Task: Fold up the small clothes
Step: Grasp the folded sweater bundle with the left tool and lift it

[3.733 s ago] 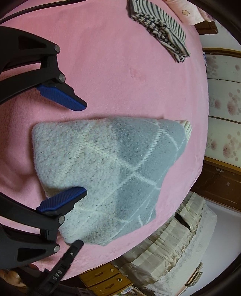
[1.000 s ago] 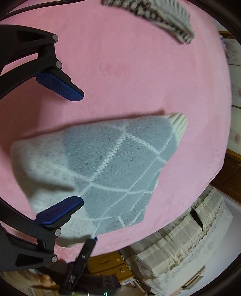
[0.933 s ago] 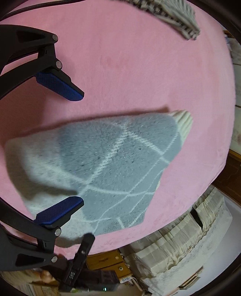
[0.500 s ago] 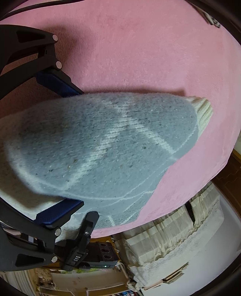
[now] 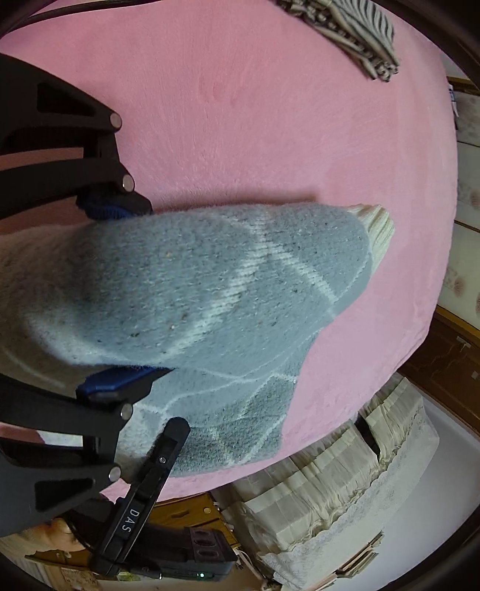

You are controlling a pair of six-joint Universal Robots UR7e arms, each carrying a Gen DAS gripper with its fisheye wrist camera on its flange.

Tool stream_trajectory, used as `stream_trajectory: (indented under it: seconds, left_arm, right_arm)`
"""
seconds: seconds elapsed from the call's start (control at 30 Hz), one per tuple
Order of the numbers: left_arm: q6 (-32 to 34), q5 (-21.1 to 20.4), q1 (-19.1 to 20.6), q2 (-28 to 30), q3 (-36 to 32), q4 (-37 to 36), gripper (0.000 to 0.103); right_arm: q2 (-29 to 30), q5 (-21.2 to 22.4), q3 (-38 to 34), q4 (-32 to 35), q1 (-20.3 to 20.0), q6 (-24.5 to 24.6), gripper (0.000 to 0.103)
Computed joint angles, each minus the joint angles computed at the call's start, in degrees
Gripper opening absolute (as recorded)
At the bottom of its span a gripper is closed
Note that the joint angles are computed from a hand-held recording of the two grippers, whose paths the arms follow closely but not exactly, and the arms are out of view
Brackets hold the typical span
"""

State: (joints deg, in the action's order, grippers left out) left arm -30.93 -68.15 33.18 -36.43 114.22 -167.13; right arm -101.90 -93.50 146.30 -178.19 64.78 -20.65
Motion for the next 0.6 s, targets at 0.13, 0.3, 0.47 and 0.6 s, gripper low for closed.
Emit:
stream_trajectory:
  seconds: [0.13,0.3,0.47,0.6]
  left_arm:
    - [-1.13,-0.06,-1.53,-4.32,2.88,1.83,0.059]
    - [-1.85,-1.47,-2.04,-12.21,6.69,7.09,0.059]
    - [-0.37,0.33,-0.68,-24.27,8.75,17.71,0.059]
    - [3.19,3.25,2.08,-32.78,6.69,26.72,0.059]
  right_arm:
    - [-1.67,-5.27,0.80,0.67,5.96,3.93,0.043]
    - [-4.59,-9.75,1.64,5.35,13.95,9.15,0.043]
    - [0.97,-12.73,-0.59,5.83,24.19,15.88,0.043]
    - [9.89,-11.56,-5.84,3.81,31.92,22.25,0.043]
